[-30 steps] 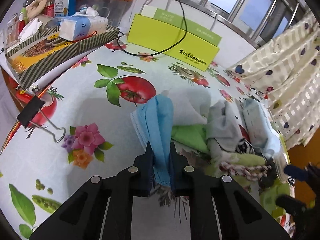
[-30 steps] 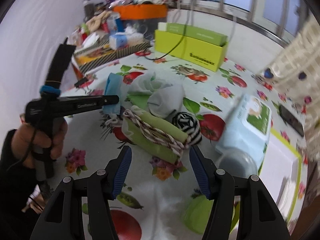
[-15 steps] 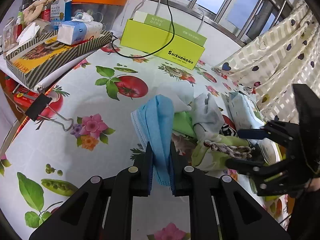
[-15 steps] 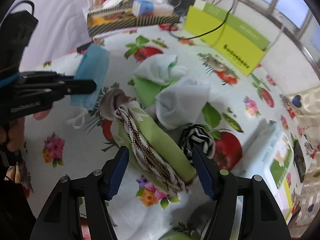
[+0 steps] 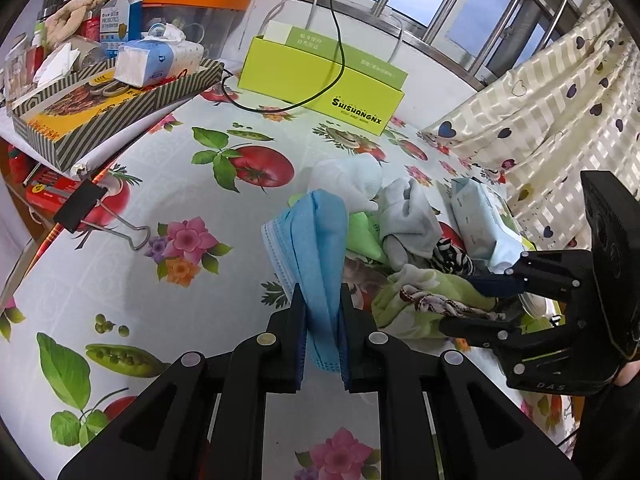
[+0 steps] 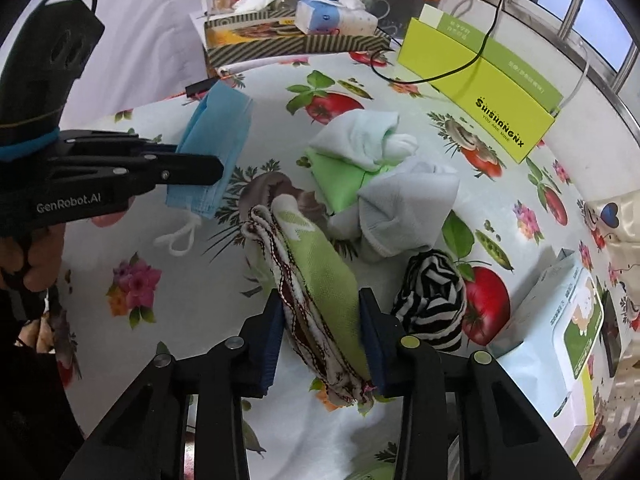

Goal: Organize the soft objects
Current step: 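Grasp the blue face mask with the left gripper while the right grasps the green braided cloth, then lift the mask and green cloth with both grippers off the table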

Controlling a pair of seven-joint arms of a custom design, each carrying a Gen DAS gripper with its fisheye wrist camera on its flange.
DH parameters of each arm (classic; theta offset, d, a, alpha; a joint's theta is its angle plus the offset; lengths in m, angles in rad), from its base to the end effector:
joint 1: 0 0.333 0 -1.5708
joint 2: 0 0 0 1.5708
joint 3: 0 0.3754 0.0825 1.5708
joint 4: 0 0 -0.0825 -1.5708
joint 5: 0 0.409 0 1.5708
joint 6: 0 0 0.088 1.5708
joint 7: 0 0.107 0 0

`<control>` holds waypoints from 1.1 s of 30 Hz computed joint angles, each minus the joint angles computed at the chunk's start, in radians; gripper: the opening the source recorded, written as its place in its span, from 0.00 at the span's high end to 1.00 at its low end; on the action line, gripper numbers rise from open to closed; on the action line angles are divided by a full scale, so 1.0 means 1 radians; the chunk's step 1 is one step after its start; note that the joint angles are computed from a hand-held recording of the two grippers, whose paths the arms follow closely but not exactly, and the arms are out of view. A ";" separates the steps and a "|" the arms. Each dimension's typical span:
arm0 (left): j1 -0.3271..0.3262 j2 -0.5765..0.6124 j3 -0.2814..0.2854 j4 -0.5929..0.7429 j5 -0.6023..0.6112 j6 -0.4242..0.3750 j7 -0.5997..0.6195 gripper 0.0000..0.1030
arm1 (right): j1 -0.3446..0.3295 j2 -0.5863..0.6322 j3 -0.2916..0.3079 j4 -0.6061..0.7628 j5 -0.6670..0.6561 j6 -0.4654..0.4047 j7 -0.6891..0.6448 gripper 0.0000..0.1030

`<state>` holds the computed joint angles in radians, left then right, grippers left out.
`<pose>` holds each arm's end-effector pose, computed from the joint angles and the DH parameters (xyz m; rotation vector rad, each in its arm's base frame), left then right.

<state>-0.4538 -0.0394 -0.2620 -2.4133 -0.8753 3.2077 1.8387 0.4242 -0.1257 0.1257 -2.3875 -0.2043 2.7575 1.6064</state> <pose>0.4433 -0.2903 0.4440 -1.8559 2.0349 -1.1594 0.4470 0.2857 0.4651 -2.4696 1.1674 -0.4931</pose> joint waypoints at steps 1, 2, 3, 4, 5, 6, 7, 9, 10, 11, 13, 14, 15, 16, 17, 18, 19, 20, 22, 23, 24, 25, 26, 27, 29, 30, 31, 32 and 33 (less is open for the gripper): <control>-0.001 -0.003 -0.001 -0.002 0.001 -0.001 0.000 0.87 | 0.001 0.003 0.001 0.001 0.001 -0.004 -0.001 0.66; -0.002 -0.006 -0.001 -0.004 0.002 -0.003 0.000 0.87 | -0.004 0.008 0.005 0.003 -0.017 -0.006 0.014 0.66; -0.005 -0.010 0.000 -0.006 0.002 -0.004 0.001 0.87 | -0.010 0.012 0.009 0.005 -0.038 -0.009 0.038 0.66; -0.006 -0.015 -0.002 -0.010 0.010 -0.004 -0.006 0.87 | -0.012 0.012 0.011 0.004 -0.050 -0.004 0.053 0.67; -0.011 -0.020 0.000 -0.014 0.010 -0.004 -0.006 0.87 | -0.014 0.008 0.012 -0.001 -0.058 0.006 0.072 0.74; -0.017 -0.025 0.005 -0.017 0.007 -0.005 -0.002 0.87 | -0.014 0.002 0.011 -0.007 -0.057 0.016 0.081 0.76; -0.022 -0.029 0.008 -0.019 0.008 -0.005 -0.003 0.87 | -0.012 -0.010 0.010 -0.018 -0.051 0.032 0.089 0.77; -0.034 -0.041 0.014 -0.028 0.011 -0.002 -0.006 0.87 | -0.016 -0.031 0.013 -0.040 -0.065 0.062 0.124 0.78; -0.039 -0.045 0.017 -0.030 0.016 -0.001 -0.009 0.87 | -0.022 -0.044 0.019 -0.054 -0.082 0.080 0.157 0.79; -0.047 -0.052 0.020 -0.034 0.018 0.002 -0.011 0.87 | -0.024 -0.053 0.021 -0.063 -0.091 0.090 0.177 0.79; -0.072 -0.064 0.036 -0.041 0.015 0.007 -0.007 0.87 | -0.031 -0.079 0.025 -0.091 -0.103 0.123 0.228 0.79; -0.089 -0.070 0.047 -0.043 0.009 0.010 -0.001 0.87 | -0.033 -0.093 0.024 -0.106 -0.104 0.141 0.251 0.79; -0.098 -0.075 0.051 -0.046 0.013 0.013 -0.002 0.87 | -0.034 -0.110 0.023 -0.124 -0.101 0.163 0.274 0.79; -0.101 -0.079 0.051 -0.049 0.023 0.015 -0.011 0.87 | -0.037 -0.126 0.023 -0.140 -0.100 0.182 0.297 0.79; -0.100 -0.085 0.047 -0.053 0.040 0.016 -0.025 0.87 | -0.040 -0.141 0.025 -0.156 -0.102 0.202 0.319 0.79; -0.112 -0.092 0.052 -0.056 0.049 0.017 -0.029 0.87 | -0.043 -0.158 0.027 -0.175 -0.103 0.223 0.341 0.79; -0.122 -0.095 0.057 -0.059 0.058 0.019 -0.035 0.87 | -0.041 -0.179 0.027 -0.196 -0.100 0.246 0.359 0.79; -0.126 -0.101 0.056 -0.063 0.073 0.021 -0.046 0.87 | -0.041 -0.191 0.027 -0.208 -0.100 0.259 0.371 0.79; -0.119 -0.113 0.042 -0.070 0.116 0.022 -0.081 0.87 | -0.051 -0.223 0.035 -0.239 -0.105 0.291 0.407 0.79; -0.114 -0.119 0.033 -0.074 0.140 0.021 -0.100 0.87 | -0.056 -0.242 0.040 -0.255 -0.107 0.305 0.424 0.79; -0.099 -0.125 0.015 -0.077 0.169 0.020 -0.123 0.87 | -0.057 -0.258 0.042 -0.269 -0.108 0.315 0.437 0.79; -0.092 -0.130 0.006 -0.080 0.191 0.020 -0.142 0.87 | -0.061 -0.273 0.045 -0.281 -0.111 0.324 0.449 0.79; -0.073 -0.137 -0.016 -0.083 0.221 0.019 -0.166 0.87 | -0.068 -0.287 0.051 -0.292 -0.115 0.333 0.462 0.79; -0.060 -0.141 -0.031 -0.084 0.245 0.019 -0.186 0.87 | -0.078 -0.310 0.059 -0.308 -0.118 0.344 0.480 0.79; -0.027 -0.151 -0.068 -0.086 0.295 0.018 -0.228 0.87 | -0.084 -0.339 0.060 -0.329 -0.121 0.360 0.499 0.79; -0.013 -0.155 -0.085 -0.085 0.319 0.016 -0.247 0.87 | -0.086 -0.358 0.060 -0.343 -0.121 0.368 0.509 0.79; 0.004 -0.157 -0.102 -0.083 0.343 0.013 -0.267 0.87 | -0.090 -0.375 0.063 -0.353 -0.122 0.374 0.519 0.79; 0.023 -0.160 -0.122 -0.082 0.368 0.011 -0.288 0.87 | -0.093 -0.390 0.064 -0.362 -0.123 0.377 0.526 0.79; 0.038 -0.163 -0.139 -0.080 0.391 0.010 -0.307 0.87 | -0.096 -0.405 0.066 -0.372 -0.124 0.380 0.533 0.79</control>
